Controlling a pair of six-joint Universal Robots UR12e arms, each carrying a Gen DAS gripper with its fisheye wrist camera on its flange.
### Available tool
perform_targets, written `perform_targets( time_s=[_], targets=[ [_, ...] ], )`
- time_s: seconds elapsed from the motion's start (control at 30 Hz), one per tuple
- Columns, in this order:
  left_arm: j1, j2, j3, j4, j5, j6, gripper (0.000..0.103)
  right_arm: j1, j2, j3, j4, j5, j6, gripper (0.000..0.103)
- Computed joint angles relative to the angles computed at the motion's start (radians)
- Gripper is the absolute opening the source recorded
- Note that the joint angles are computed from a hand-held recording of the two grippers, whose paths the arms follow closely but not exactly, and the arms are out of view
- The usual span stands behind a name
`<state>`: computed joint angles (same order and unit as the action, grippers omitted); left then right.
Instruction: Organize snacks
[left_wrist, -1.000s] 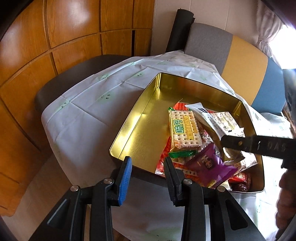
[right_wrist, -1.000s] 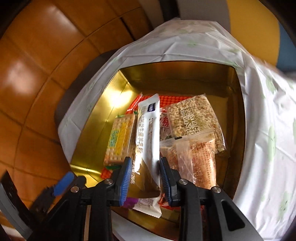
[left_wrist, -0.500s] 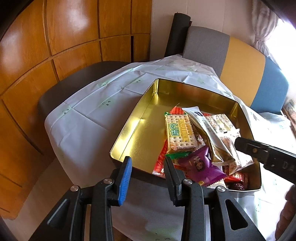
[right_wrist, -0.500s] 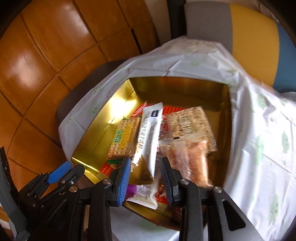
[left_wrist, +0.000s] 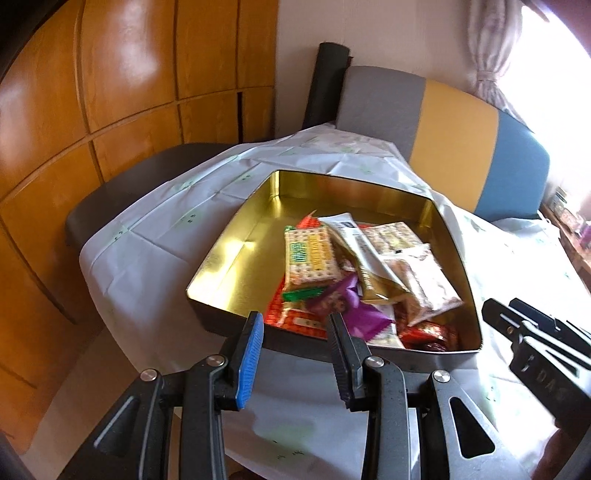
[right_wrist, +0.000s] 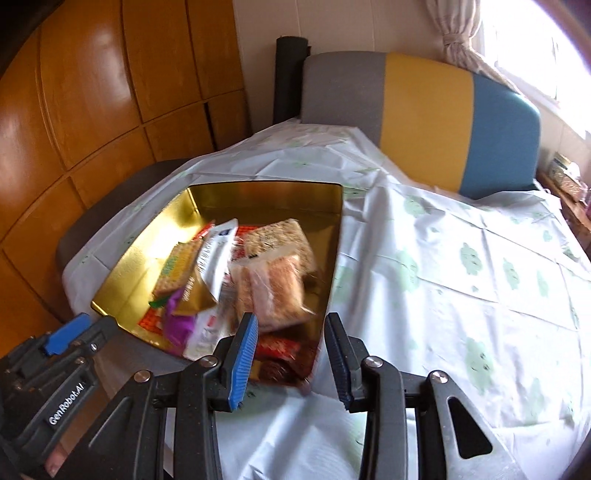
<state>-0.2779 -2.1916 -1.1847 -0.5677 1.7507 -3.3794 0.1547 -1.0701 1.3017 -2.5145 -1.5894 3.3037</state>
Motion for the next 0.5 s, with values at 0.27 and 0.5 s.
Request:
perform_targets(
  time_s=[0.27, 0.5],
  targets=[
    [-0.018, 0.011, -0.021, 0.066, 0.008, 0.049, 0.043, -0.004, -0.032, 0.062, -0.046, -0.046, 0.053, 0.038],
    [-0.024, 0.012, -0.022, 0.065, 0.012, 0.063, 0.045, -0.005, -0.044, 0.084, -0.065, -0.05, 0.052, 0.038]
  ],
)
